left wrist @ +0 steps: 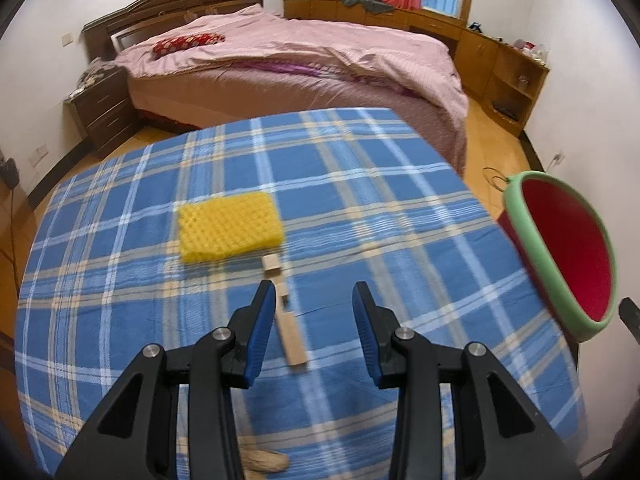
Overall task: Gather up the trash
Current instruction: 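Move both open tools back over the bed toward the wooden stick and foam net, then grasp the wooden stick with the left tool while the right tool grasps the yellow foam net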
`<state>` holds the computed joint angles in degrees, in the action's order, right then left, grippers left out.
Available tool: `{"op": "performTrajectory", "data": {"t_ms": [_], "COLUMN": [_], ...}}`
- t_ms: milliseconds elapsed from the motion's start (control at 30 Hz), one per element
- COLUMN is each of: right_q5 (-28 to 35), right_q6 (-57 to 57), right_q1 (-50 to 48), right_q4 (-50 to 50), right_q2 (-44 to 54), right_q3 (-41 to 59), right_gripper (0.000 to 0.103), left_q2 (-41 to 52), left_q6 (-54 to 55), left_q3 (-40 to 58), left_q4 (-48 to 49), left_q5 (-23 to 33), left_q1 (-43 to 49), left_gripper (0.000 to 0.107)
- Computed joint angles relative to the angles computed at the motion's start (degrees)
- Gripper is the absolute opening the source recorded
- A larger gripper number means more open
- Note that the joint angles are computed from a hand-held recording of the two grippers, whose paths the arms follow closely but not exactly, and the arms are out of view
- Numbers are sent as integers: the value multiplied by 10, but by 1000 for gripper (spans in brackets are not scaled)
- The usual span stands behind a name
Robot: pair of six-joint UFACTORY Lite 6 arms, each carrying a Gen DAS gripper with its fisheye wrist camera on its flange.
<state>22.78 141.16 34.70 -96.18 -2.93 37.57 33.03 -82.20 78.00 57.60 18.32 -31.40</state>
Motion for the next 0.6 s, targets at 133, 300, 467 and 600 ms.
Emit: {"op": "performTrajectory", "data": {"t_ms": [133, 300, 467, 600], "right_q5": [0, -3, -3, -3], "right_q6": [0, -2, -7, -23], "right_q1": [2, 1, 3, 10], "right_q4": [1, 0, 6, 22], "right_q2": [12, 20, 28, 33], "right_q3": [8, 14, 21, 32], "right_gripper": [54, 54, 54, 54], "left_q2": [17, 34, 35, 27], "left_q6": [16, 15, -20, -19], "left_q3": [4, 5, -4, -15], "left_q4": [-26, -33, -1, -5], "left_q5": [2, -7, -16, -27], "left_q1": [13, 23, 26, 33], "left_gripper": [40, 33, 14, 10]}}
